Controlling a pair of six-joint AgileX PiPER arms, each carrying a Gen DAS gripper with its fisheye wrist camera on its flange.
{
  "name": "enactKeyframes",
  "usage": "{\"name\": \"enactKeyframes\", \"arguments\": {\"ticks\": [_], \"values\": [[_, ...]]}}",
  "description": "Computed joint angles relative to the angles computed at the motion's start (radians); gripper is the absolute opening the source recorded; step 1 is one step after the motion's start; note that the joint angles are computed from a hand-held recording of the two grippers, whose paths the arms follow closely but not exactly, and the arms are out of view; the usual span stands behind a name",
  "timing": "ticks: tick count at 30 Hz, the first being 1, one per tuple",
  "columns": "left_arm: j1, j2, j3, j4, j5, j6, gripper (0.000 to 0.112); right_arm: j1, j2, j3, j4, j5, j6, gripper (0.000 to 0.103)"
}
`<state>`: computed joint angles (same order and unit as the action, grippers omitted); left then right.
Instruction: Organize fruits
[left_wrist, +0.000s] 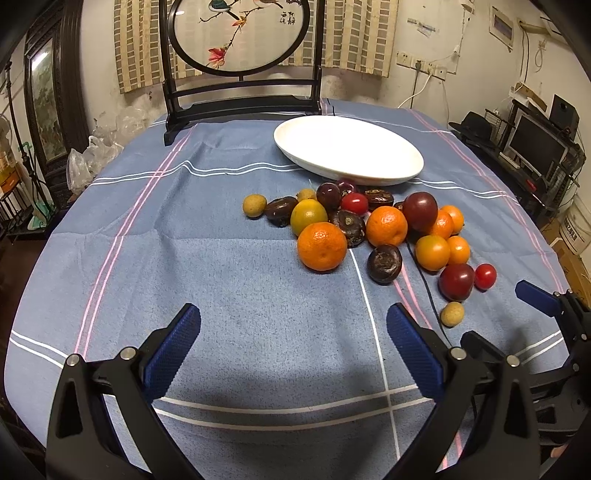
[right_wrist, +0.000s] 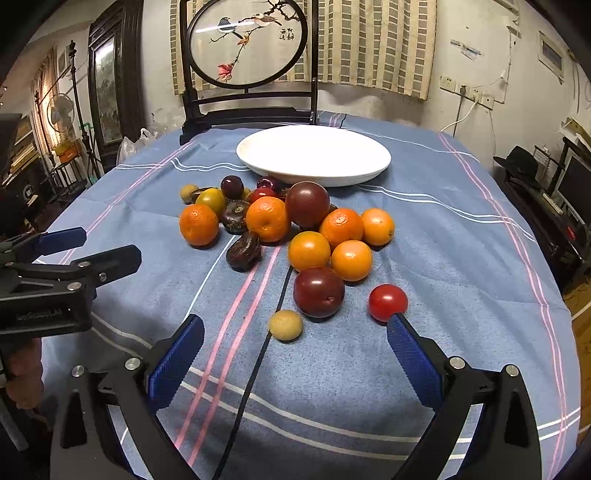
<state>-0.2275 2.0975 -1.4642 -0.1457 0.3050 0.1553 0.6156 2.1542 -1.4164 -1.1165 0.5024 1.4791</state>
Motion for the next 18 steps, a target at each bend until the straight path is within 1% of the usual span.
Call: {"name": "enactKeyframes", "arguments": {"ticks": [5,10,18], "values": [[-0.002,0.003,0.006,0.007,-0.014,-0.001,0.099,-0.004,0.003,-0.003,0.013,-0.001,-0.007,0.099],[-0.006,0.012,-0.002,0.024,-0.009,-0.016,0.099,-0.012,0.013,-0.017,0.047,-0.005,-0.036,0.099],[-0.004,0.013,-0.006,0.024,-0.001,-0.022,0.099,-0.013,0.016,-0.016,0.039,-0.009,-0.03,0.099]]}}
